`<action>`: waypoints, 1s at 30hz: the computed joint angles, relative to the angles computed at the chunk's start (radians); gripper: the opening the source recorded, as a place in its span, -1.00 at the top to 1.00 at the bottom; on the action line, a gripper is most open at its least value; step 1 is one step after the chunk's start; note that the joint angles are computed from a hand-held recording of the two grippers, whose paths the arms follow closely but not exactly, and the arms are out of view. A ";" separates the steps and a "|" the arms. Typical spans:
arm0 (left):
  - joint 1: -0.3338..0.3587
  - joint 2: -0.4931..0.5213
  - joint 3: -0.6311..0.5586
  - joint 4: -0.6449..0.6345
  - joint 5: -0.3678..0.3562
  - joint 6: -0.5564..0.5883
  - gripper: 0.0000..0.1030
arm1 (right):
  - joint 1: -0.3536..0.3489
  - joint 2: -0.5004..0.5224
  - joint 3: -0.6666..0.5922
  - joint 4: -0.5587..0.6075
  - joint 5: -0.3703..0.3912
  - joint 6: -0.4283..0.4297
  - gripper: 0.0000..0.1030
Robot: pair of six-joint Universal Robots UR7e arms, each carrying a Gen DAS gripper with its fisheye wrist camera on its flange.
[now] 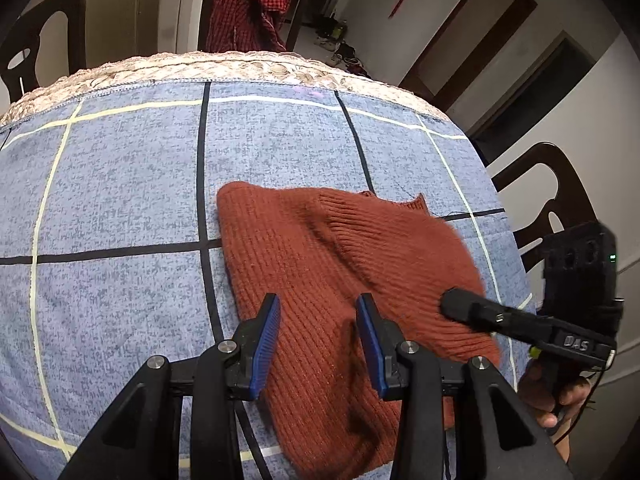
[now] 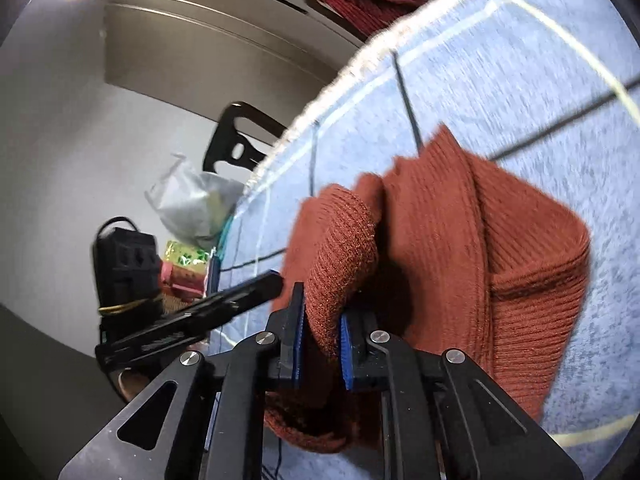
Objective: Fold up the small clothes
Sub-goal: 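Open both grippers to release the folded edge onto the sweater, then move both open tools to the sweater's other side edge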
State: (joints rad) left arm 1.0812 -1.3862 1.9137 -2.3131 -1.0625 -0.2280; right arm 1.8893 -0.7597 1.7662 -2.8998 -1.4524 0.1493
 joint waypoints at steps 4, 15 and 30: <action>-0.013 -0.009 0.008 -0.015 -0.009 0.007 0.18 | 0.015 -0.033 0.016 -0.013 -0.017 -0.012 0.72; -0.060 0.005 0.053 -0.087 -0.015 0.028 0.09 | 0.003 -0.119 0.070 -0.005 -0.081 -0.025 0.72; -0.094 0.009 0.151 -0.163 0.044 0.041 0.04 | 0.007 -0.110 0.090 0.011 -0.329 -0.078 0.60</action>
